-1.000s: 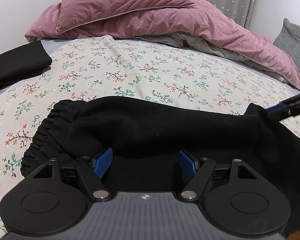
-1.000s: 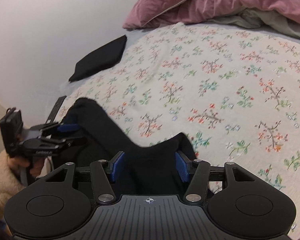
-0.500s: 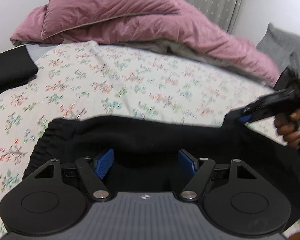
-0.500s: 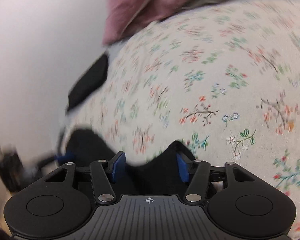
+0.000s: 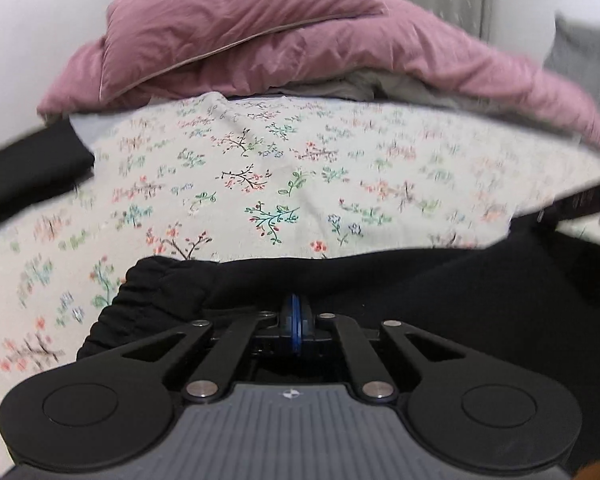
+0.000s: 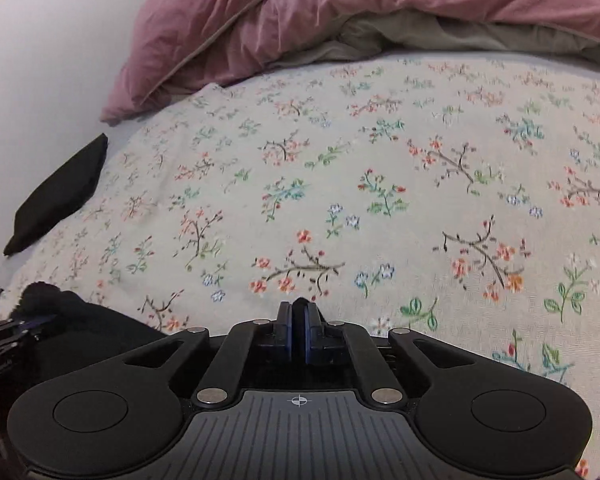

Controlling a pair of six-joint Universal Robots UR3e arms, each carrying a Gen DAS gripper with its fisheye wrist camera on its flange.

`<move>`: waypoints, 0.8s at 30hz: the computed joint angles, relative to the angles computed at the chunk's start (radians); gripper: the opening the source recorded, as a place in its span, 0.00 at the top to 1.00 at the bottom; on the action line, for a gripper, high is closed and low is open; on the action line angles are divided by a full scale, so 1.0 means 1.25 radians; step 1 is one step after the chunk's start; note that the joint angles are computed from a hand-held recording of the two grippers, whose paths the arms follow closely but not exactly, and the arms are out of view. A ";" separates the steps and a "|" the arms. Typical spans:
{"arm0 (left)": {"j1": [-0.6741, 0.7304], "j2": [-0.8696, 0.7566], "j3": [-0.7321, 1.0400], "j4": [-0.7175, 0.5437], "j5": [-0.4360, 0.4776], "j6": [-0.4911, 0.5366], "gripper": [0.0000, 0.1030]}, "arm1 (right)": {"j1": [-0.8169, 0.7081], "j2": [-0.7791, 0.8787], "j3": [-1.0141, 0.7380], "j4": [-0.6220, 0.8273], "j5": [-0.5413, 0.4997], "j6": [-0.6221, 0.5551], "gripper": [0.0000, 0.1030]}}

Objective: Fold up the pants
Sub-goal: 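Pull the folded sweatpants flat with both grippers and open them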

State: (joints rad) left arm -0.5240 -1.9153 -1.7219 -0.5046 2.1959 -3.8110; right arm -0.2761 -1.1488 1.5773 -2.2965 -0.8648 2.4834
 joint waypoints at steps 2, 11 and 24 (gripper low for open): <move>-0.014 -0.010 0.068 -0.101 0.018 -0.029 0.74 | -0.013 -0.015 0.019 -0.024 -0.002 0.012 0.94; -0.121 -0.119 0.215 -0.010 0.052 0.047 0.35 | -0.242 -0.438 0.417 -0.163 0.054 -0.208 0.57; -0.078 -0.062 0.065 0.002 0.003 0.041 0.33 | -0.747 -0.518 0.453 0.208 0.047 -0.734 0.56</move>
State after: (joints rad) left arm -0.6220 -1.9929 -1.6406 -0.5014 2.2001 -3.7601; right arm -1.2096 -1.7961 2.1437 -2.0363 -0.8060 1.5658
